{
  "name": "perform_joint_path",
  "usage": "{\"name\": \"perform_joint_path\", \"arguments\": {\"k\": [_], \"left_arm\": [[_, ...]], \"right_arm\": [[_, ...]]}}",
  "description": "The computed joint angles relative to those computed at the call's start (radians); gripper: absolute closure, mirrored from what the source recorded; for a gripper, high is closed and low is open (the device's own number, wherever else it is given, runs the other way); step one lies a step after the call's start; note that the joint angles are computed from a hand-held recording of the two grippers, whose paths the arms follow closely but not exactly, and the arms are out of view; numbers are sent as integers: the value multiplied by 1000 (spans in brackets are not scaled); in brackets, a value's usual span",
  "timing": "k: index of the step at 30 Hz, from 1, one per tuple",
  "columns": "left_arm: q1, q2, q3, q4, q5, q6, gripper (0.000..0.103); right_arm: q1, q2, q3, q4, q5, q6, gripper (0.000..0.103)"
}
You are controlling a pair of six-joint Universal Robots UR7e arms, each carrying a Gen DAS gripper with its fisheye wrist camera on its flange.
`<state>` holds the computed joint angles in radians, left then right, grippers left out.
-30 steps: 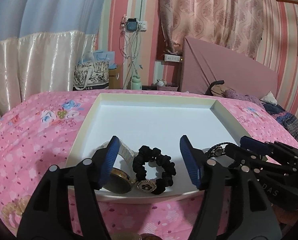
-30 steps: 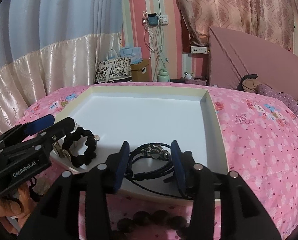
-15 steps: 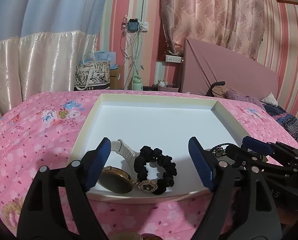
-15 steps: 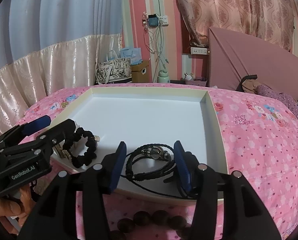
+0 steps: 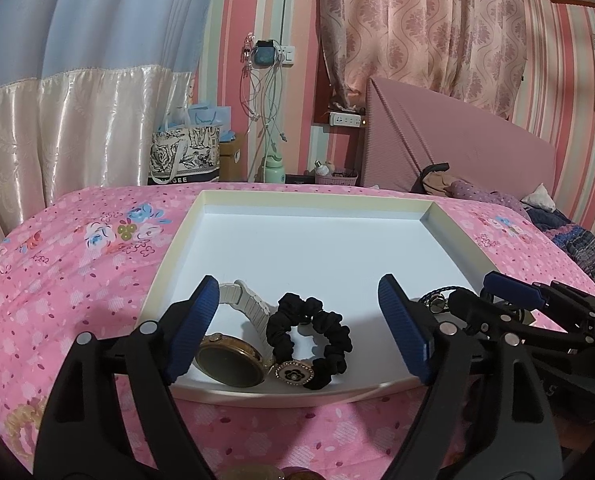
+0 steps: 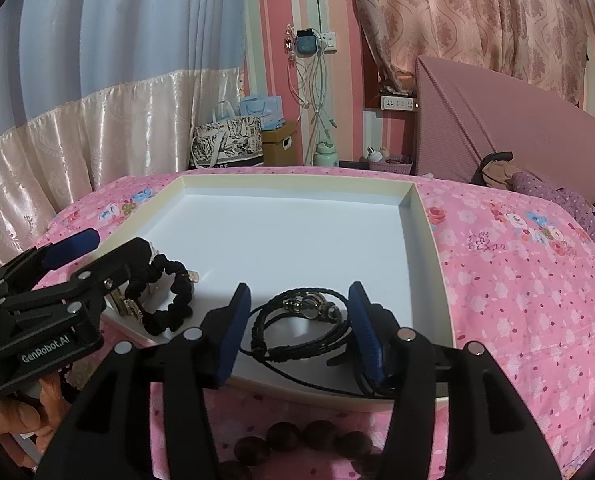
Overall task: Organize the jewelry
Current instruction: 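Open the left gripper over the tray while the right gripper releases the bracelets, then move both grippers back to the remaining jewelry on the bedspread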
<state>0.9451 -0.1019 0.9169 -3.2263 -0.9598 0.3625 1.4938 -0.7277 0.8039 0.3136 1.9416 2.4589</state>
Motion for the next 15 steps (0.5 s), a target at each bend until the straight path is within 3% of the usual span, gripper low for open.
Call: {"name": "perform_joint_path", "arguments": {"k": [11, 15], "left_arm": [[1, 1, -2, -1, -2, -10, 22], [14, -39, 34, 7, -58, -67, 22]], "right_arm": [[-3, -13, 18, -14, -12, 16, 43], [-13, -34, 21, 16, -54, 79, 43]]}}
